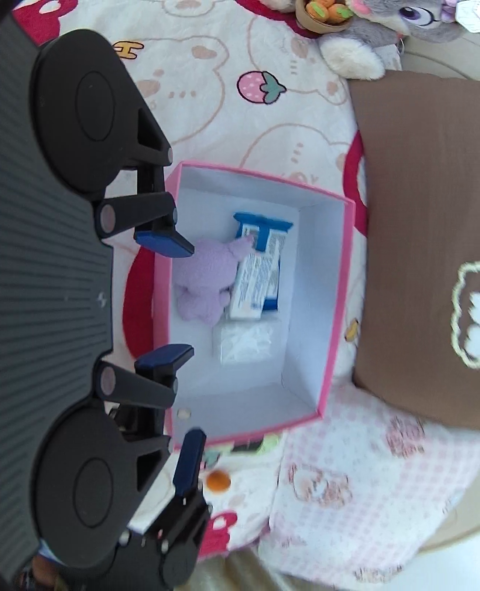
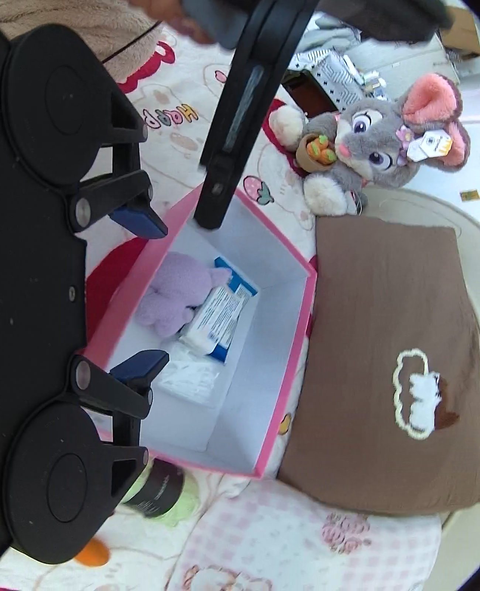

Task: Organize objects
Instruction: 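Raise the left tool out of the pink box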

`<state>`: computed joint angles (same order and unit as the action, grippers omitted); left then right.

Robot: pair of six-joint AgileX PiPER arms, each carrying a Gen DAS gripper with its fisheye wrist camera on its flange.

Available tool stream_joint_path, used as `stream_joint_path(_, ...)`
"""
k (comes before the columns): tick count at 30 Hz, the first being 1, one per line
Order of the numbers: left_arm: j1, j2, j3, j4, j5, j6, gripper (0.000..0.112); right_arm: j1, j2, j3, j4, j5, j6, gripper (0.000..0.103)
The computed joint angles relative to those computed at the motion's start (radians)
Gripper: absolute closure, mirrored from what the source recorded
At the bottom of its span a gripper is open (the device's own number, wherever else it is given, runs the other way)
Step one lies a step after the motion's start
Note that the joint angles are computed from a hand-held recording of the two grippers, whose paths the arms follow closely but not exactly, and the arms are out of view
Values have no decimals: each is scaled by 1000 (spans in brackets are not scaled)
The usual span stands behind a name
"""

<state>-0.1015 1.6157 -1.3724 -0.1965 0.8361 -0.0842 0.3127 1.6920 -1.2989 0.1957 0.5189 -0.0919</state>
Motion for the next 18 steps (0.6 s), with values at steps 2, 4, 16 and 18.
stream_joint_path(2, -8, -34, 8, -6, 16, 8, 59, 12, -29, 17, -44, 16, 34, 32)
stream_joint_path(4, -27, -57, 9, 17, 28, -9, 57, 24, -61, 36, -94, 25, 80, 31)
stream_joint_path(16, -113, -123, -3, 45, 114, -77, 44, 82, -271, 150, -312, 81, 248, 26)
stream_joint_path(18, -121, -132, 0, 34, 127, -66, 42, 76, -313, 179, -315, 79, 237, 26)
